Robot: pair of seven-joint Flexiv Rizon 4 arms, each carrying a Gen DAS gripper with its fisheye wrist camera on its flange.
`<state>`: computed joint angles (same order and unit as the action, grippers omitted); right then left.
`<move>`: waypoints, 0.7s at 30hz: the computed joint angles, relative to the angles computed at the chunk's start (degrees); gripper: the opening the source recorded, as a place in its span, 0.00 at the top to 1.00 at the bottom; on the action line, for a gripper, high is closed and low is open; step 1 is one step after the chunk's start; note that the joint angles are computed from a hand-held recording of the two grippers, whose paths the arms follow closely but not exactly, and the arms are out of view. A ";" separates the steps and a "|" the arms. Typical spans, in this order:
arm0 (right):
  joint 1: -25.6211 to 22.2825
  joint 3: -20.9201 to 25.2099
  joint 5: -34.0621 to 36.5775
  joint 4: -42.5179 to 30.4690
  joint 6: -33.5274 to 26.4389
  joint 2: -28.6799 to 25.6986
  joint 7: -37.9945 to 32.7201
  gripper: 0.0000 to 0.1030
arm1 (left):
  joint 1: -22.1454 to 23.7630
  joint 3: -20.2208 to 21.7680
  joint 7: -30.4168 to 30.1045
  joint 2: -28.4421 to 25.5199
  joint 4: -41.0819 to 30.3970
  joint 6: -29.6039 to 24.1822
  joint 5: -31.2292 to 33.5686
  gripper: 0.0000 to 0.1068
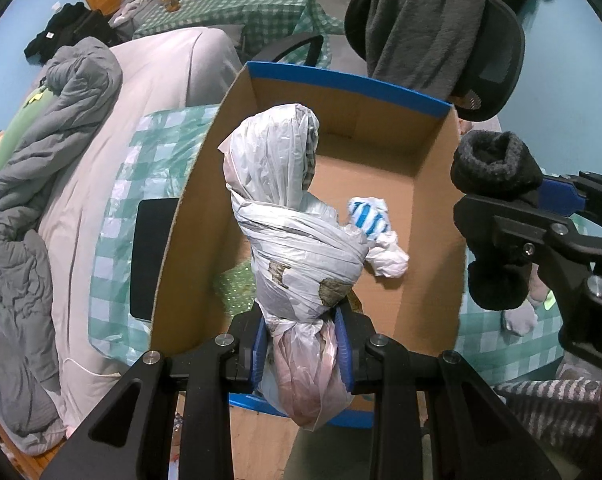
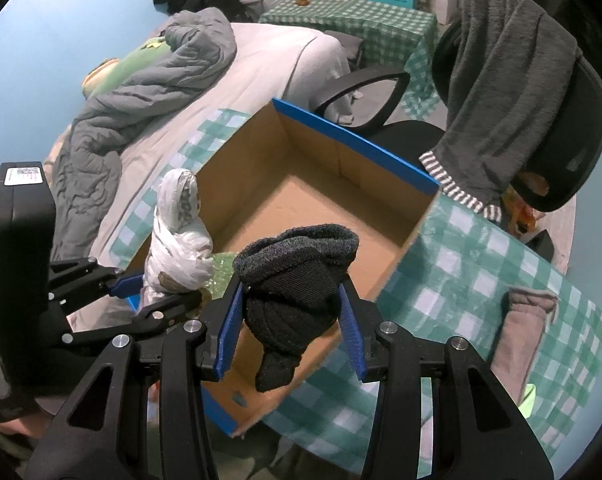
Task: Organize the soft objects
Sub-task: 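Lower both held items into the box and open both grippers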
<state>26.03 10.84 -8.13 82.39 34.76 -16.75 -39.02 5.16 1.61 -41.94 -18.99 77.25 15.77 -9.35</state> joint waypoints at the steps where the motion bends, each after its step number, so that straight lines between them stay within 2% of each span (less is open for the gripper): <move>1: 0.04 0.00 0.14 -0.46 -0.13 -0.41 -0.15 0.58 | 0.03 0.00 0.06 -0.16 -0.13 0.08 0.07 0.73; 9: 0.30 -0.25 1.12 -3.28 -1.30 -2.86 -0.15 0.57 | 0.05 0.21 -0.57 -2.13 -2.07 -0.53 1.58 0.73; 13: 0.58 -0.51 0.93 -4.85 -2.54 -3.87 -0.24 0.53 | 0.13 0.26 -0.77 -2.70 -2.63 -0.36 2.03 0.72; 17: 1.04 -0.81 0.06 -5.45 -3.10 -4.32 0.29 0.52 | 0.29 0.30 -0.50 -2.60 -2.50 -0.19 2.07 0.67; 19: 1.22 -0.96 -0.37 -5.73 -3.51 -4.47 0.57 0.47 | 0.24 0.40 -0.53 -2.66 -2.61 0.00 2.48 0.60; 21: 1.35 -1.11 -0.91 -5.71 -3.65 -4.42 0.87 0.46 | 0.24 0.42 -0.59 -2.70 -2.70 0.25 2.62 0.59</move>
